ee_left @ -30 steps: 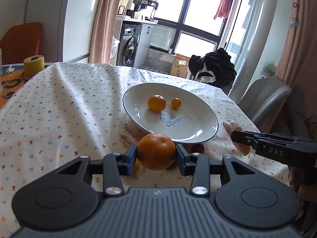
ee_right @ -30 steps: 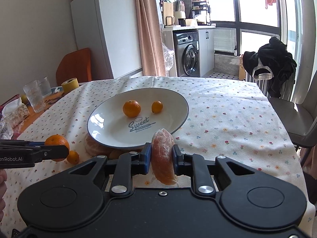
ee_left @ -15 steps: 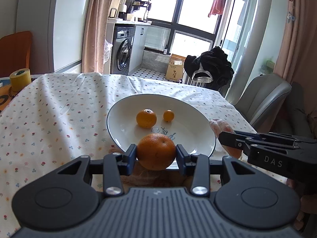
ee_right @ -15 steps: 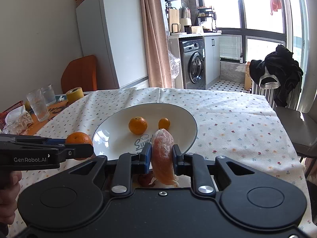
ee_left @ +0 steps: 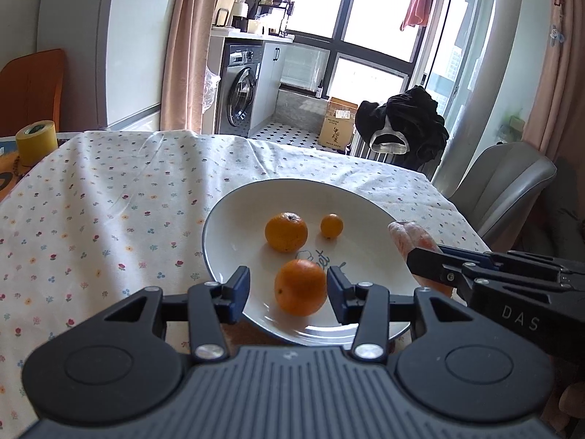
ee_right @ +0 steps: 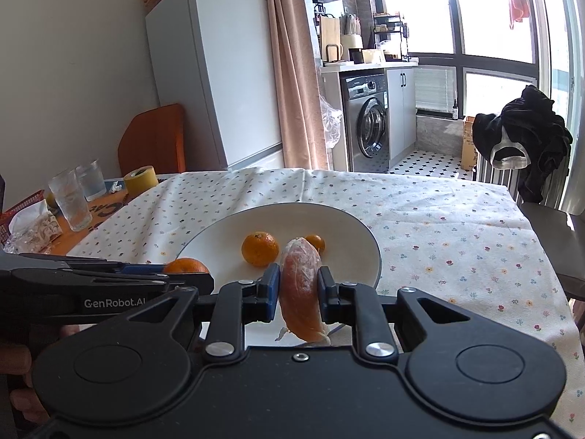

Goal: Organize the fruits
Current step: 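Carry both fruits to the bowl and open the left tool to drop the orange, then lower the wrapped fruit into the bowl and open the right tool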

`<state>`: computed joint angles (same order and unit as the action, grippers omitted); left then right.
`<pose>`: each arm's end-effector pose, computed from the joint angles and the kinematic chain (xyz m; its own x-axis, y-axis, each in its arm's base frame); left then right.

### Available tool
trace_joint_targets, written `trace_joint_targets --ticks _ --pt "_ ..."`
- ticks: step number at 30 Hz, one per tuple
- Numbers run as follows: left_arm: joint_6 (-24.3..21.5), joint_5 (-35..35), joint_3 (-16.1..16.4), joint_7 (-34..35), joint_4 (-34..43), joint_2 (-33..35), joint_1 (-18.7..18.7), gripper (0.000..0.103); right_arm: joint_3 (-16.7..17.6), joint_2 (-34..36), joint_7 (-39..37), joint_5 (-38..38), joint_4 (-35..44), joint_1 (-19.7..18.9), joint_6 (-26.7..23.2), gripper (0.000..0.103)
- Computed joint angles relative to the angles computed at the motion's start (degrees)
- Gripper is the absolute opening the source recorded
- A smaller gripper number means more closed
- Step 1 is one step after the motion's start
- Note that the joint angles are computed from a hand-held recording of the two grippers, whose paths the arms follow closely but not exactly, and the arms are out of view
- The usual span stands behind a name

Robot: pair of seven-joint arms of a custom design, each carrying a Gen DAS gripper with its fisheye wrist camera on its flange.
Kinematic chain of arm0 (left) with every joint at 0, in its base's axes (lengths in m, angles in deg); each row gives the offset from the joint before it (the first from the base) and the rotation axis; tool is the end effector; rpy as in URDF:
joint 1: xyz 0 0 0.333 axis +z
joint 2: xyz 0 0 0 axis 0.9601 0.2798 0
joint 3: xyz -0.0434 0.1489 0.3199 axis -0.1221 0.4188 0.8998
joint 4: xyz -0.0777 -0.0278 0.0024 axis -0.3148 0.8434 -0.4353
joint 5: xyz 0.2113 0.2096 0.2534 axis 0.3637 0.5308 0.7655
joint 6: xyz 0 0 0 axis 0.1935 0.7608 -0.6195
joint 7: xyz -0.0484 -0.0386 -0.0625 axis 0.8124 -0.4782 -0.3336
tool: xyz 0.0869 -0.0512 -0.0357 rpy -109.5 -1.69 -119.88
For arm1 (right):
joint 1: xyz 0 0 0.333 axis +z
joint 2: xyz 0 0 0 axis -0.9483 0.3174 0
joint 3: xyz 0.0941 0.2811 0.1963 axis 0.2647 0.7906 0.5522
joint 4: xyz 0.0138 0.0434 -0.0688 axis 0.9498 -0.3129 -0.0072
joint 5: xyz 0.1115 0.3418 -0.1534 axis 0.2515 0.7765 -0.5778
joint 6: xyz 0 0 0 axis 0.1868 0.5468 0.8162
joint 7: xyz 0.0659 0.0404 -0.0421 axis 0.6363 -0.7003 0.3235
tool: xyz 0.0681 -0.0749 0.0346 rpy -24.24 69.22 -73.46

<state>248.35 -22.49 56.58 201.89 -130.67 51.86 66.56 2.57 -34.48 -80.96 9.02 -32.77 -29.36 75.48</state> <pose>0.6245 -0.3276 0.4368 -0.6922 -0.6943 0.1970 -0.5331 0.3079 -0.7881 0.5025 0.4666 0.4103 -0.2826 -0.9488 -0.1408 -0.4241 0.2552 -0.8689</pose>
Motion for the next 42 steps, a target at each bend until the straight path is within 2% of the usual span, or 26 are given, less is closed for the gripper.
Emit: trace_joint_targets --ticks 11,16,17,19,22,27,32,36,42 --pt "0.96 -3.89 0.01 1.0 -1.91 -2.2 2.06 0.046 -0.8 1.73 -1.06 0.18 2.29 0.12 1.21 0.021" --pt "2.32 -6.49 -0.12 3.09 -3.21 -3.24 2.69 0.06 -1.24 2.43 -1.87 1.32 3.42 0.73 0.89 0.027" --pt "2.59 -7.8 -0.66 4.25 -3.43 -3.47 3.2 0.062 -1.26 2.3 -1.69 1.21 3.37 0.8 1.15 0.028" --pt "2.65 -11.04 -1.69 7.31 -3.74 -3.91 4.25 0.073 -1.26 2.1 -1.5 1.05 3.4 1.04 1.11 0.031" --pt "3.36 -15.44 -1.54 11.72 -4.42 -4.97 4.21 0.08 -1.12 2.02 -1.9 1.24 3.72 1.59 0.11 0.037" --pt "2.65 -19.96 0.9 15.23 -5.49 -6.64 2.69 0.084 -0.84 1.79 -1.45 0.93 3.73 2.34 -0.89 0.05" --pt "1.24 -23.85 3.85 17.95 -6.67 -8.19 1.02 0.085 -0.38 1.78 -1.67 1.3 3.81 2.73 -0.99 0.054" --pt "-0.07 -27.54 6.12 20.84 -7.42 -9.22 -0.2 0.085 -0.26 1.62 -0.98 1.01 3.62 3.65 -2.33 0.065" --pt "-3.16 -31.57 9.26 24.08 -8.22 -10.64 -1.48 0.086 0.15 1.6 -0.78 1.41 3.9 4.83 -5.22 0.071"
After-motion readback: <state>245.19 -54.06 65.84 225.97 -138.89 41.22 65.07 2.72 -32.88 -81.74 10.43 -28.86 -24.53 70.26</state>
